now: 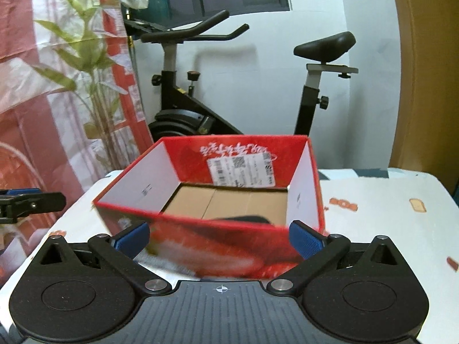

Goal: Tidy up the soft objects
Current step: 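Move both grippers back down to the items on the table, then close both grippers on the black glove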

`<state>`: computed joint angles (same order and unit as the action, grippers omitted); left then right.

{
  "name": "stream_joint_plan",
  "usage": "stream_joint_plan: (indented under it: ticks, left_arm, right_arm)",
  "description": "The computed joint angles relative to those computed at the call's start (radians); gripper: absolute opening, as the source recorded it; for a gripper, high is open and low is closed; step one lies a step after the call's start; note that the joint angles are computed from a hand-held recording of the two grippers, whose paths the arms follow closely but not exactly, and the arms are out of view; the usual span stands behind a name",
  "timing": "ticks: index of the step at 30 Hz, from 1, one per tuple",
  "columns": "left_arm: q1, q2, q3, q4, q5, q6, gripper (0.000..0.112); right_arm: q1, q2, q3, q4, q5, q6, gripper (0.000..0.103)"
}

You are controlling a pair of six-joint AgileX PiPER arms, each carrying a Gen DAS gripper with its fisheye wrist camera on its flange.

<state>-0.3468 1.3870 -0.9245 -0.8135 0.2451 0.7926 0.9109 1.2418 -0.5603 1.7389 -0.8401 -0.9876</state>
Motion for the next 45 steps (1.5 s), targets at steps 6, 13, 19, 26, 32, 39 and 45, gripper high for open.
stream_joint_plan:
  ticks: [6, 13, 19, 26, 32, 39, 45]
  left_arm:
    - [0.061, -0.017, 0.087, -0.177, 0.021, 0.197, 0.103]
    - [0.119, 0.009, 0.141, -0.382, 0.07, 0.402, 0.103]
    - [0.144, 0.042, 0.166, -0.518, 0.118, 0.561, 0.102]
    - [0.162, 0.074, 0.171, -0.591, 0.166, 0.64, 0.101]
    - [0.18, 0.128, 0.169, -0.686, 0.226, 0.711, 0.092]
    - [0.192, 0.166, 0.19, -0.785, 0.285, 0.776, 0.085]
    - [0.188, 0.145, 0.209, -0.807, 0.291, 0.789, 0.069]
  right_arm:
    - [0.178, 0.049, 0.056, -0.022, -0.118, 0.155, 0.102]
    - [0.237, 0.117, 0.073, -0.05, -0.093, 0.232, 0.099]
    - [0.249, 0.195, 0.036, -0.08, -0.059, 0.203, 0.094]
    - [0.224, 0.217, 0.041, -0.12, 0.01, 0.229, 0.087]
    - [0.21, 0.234, 0.042, -0.158, 0.045, 0.239, 0.084]
    - [0.197, 0.241, 0.032, -0.162, 0.087, 0.201, 0.063]
    - [0.174, 0.236, 0.037, -0.191, 0.121, 0.219, 0.061]
